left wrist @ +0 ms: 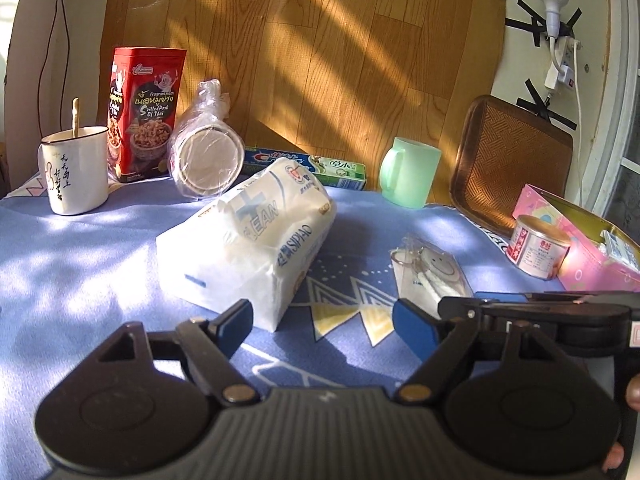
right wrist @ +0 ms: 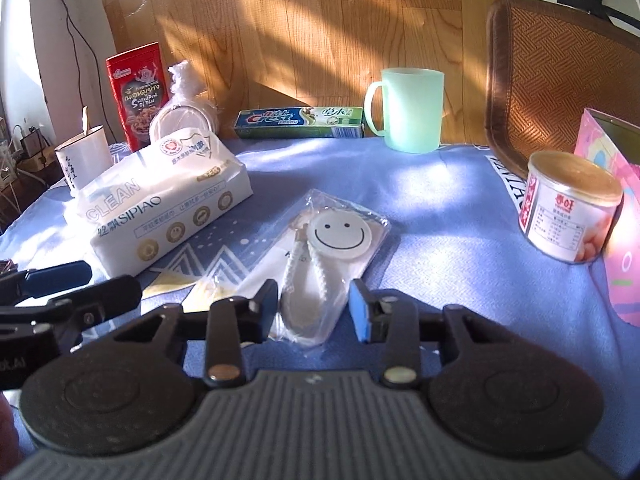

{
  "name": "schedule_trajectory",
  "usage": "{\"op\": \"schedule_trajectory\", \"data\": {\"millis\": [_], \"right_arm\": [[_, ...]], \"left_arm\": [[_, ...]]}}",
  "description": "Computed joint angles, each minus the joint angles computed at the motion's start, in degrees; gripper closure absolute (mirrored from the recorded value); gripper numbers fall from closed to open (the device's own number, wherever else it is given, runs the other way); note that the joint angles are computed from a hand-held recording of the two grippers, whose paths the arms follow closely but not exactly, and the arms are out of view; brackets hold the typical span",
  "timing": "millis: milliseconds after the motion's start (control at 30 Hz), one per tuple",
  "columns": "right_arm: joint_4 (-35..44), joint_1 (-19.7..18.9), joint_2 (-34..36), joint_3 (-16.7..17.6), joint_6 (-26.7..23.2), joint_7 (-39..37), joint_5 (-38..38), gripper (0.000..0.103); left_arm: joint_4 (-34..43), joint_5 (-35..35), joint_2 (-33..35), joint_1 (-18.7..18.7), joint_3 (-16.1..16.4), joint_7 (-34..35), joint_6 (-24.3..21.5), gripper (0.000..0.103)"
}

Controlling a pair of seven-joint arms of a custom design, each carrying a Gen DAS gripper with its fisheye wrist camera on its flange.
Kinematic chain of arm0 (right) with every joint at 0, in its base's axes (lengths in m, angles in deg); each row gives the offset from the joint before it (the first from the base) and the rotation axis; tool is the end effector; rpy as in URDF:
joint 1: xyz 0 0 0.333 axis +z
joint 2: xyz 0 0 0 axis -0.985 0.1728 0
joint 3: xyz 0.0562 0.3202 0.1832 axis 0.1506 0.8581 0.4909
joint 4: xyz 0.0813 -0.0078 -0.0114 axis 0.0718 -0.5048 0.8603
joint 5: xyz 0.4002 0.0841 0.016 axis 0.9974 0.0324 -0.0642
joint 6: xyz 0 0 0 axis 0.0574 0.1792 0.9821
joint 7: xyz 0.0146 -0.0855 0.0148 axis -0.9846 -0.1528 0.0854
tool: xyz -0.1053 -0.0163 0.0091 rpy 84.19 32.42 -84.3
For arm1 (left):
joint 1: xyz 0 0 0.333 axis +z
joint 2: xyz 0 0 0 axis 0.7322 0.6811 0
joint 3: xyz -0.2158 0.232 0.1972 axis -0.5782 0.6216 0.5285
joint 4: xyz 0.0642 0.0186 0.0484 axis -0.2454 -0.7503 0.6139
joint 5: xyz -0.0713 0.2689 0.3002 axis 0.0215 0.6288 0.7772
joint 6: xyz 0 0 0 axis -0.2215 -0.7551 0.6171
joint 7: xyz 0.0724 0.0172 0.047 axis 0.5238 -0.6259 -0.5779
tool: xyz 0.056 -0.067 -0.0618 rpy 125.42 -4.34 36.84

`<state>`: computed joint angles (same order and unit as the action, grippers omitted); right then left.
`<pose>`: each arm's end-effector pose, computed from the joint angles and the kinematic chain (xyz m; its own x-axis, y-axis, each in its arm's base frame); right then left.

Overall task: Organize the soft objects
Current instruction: 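Hold the open right gripper over the smiley keychain bag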

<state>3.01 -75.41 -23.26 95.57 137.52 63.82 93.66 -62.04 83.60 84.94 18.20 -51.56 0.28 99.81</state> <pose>0.7873 0.2069 0.4341 0.7614 -0.6144 -0.2066 -0.5026 -0.3583 -0.7868 0.6117 -0.3836 0.3718 0.4277 -0.8881 0.1683 -0.3859 -0.3478 -0.8545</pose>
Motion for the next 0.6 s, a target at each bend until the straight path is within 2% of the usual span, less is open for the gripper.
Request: {"op": "schedule_trajectory", "data": {"millis": [133, 367, 600], "right_arm": [[-2.35, -1.79, -1.49, 0.58, -0.24, -2.98, 2.00, 0.068], [-7.03, -4.24, -4.62, -0.31, -1.63, -8.19, 6.11, 0.068], [-11.22, -5.19, -7.04, -1.30, -0.32, -14.66, 12.16, 0.067]], "left_arm": [[1.17, -2.02, 0.78, -0.02, -0.25, 3.30, -0.47, 0.023], [4.66, -9.00, 3.04, -0.33, 0.07, 13.46, -0.61, 0.023], [6.07, -12.91, 3.98, -1.00, 1.08, 17.82, -0.19, 0.023]]}}
